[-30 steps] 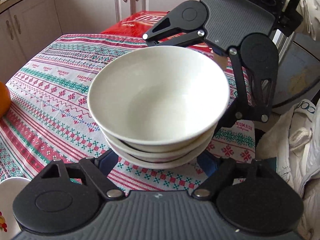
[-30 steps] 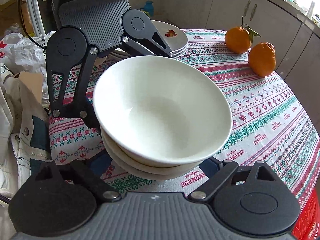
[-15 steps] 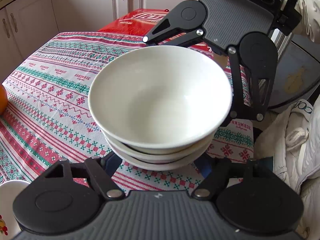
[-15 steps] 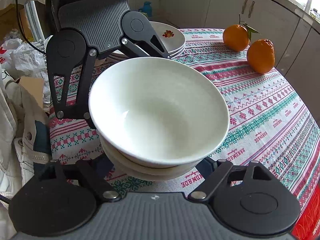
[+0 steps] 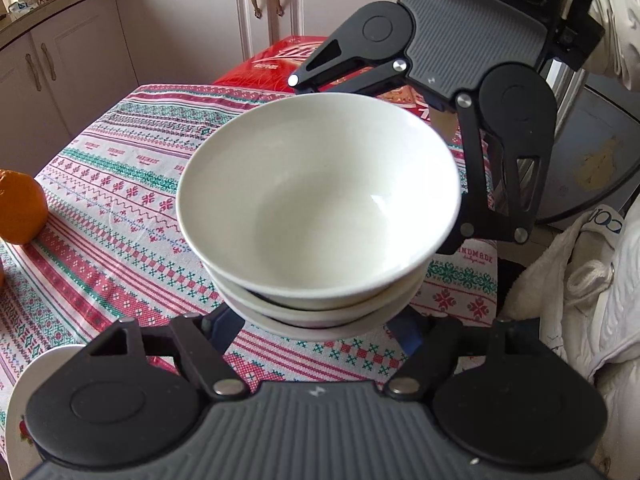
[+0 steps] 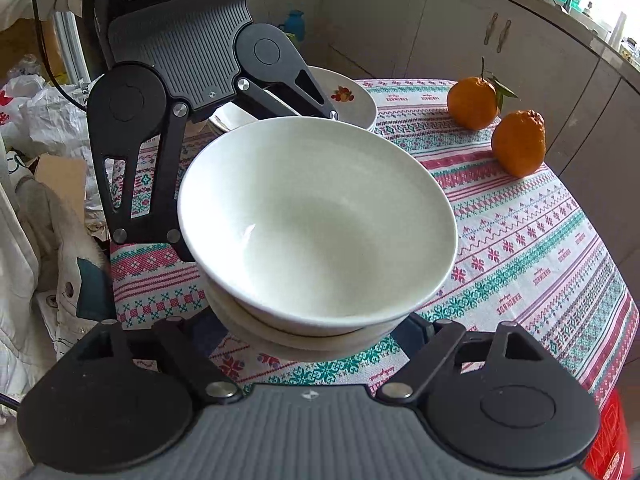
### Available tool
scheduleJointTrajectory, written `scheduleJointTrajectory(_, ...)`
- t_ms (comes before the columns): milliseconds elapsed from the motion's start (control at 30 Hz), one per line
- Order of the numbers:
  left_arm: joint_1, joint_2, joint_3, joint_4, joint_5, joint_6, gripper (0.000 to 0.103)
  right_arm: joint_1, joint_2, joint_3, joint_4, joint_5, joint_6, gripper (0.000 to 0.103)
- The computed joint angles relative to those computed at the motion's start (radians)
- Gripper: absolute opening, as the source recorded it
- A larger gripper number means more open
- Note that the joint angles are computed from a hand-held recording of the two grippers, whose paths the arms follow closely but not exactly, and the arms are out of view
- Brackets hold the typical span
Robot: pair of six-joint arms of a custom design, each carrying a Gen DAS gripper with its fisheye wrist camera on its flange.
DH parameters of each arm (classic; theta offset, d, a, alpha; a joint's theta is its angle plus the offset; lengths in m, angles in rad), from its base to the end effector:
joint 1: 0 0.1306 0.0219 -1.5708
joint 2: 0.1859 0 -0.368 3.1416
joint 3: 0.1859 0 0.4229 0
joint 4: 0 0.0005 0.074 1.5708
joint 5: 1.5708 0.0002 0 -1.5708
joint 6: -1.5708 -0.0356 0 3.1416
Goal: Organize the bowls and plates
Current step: 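Carry the bowl stack with both grippers and lower it onto the flower plate stack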
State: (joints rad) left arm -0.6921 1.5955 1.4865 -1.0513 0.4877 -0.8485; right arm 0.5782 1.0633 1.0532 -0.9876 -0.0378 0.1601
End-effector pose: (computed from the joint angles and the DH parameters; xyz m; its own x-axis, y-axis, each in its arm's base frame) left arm 0.4210 -0.3713 0.3477 0.0643 0.8076 -0.5862 0.9975 -0.0683 0.0153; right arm 0.3242 0.2126 0.3833 -0.6049 -0.5849 -0.5404 -0.6682 0.7419 -0.0551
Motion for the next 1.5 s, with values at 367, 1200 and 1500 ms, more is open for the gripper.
scheduleJointTrajectory(367,0.094,-0.109,-0.069,0.060,-0.027,0.044,0.077,0.044,0.149,0.172,0.019,0.020,0.120,0.089)
scheduleJointTrajectory(1200,0.251,-0.057,-0.055,0.090,-0.099,0.088,0.077,0.000,0.536,0.478,0.069,-0.146,0.234,0.089)
scheduleJointTrajectory(1500,0.255,-0.045,-0.046,0.089,-0.088,0.092,0.077,-0.007,0.547,0.479,0.078,-0.158,0.219,0.089)
